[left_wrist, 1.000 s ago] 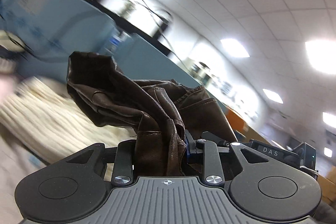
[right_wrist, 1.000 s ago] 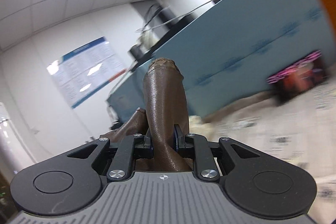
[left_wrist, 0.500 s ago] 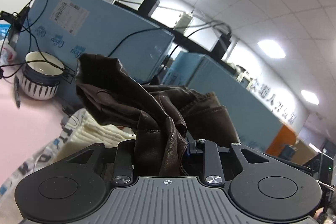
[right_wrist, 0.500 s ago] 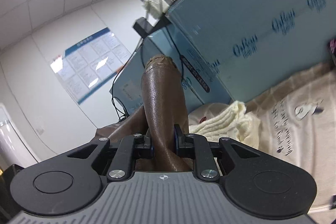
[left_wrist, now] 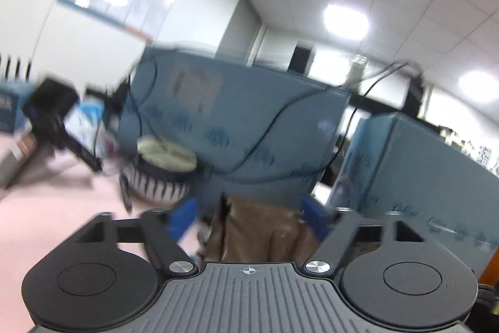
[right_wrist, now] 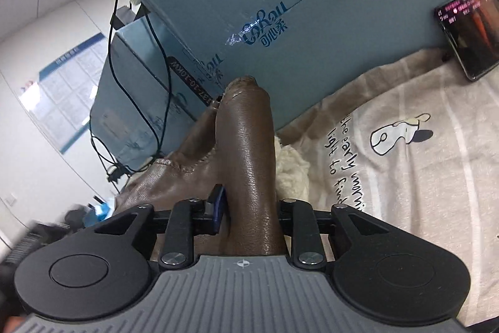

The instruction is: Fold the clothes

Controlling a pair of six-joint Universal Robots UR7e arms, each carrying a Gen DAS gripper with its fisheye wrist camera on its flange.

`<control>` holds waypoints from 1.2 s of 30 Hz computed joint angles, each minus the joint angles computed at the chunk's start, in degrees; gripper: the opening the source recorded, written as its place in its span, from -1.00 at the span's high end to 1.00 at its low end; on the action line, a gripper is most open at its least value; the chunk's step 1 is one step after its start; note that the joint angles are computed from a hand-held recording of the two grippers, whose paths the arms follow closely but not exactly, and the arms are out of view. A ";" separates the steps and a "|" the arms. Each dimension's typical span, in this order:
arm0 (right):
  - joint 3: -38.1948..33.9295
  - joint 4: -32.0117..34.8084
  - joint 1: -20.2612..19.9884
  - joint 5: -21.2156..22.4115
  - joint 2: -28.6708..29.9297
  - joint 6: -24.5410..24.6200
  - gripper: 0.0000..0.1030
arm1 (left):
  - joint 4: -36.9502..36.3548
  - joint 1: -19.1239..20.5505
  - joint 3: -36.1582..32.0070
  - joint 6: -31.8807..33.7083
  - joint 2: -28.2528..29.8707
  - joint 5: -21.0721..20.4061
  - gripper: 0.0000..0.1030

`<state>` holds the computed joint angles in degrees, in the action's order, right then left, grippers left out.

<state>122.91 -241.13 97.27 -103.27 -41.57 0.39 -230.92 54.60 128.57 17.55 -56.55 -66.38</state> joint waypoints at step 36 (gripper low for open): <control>27.11 -0.87 23.25 -24.51 -24.79 -11.80 -1.00 | -12.49 -31.59 20.56 -16.36 6.00 28.74 -1.00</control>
<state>150.02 -242.00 120.52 -127.78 -66.36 -11.41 -243.41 23.02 149.13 1.20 -50.55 -37.64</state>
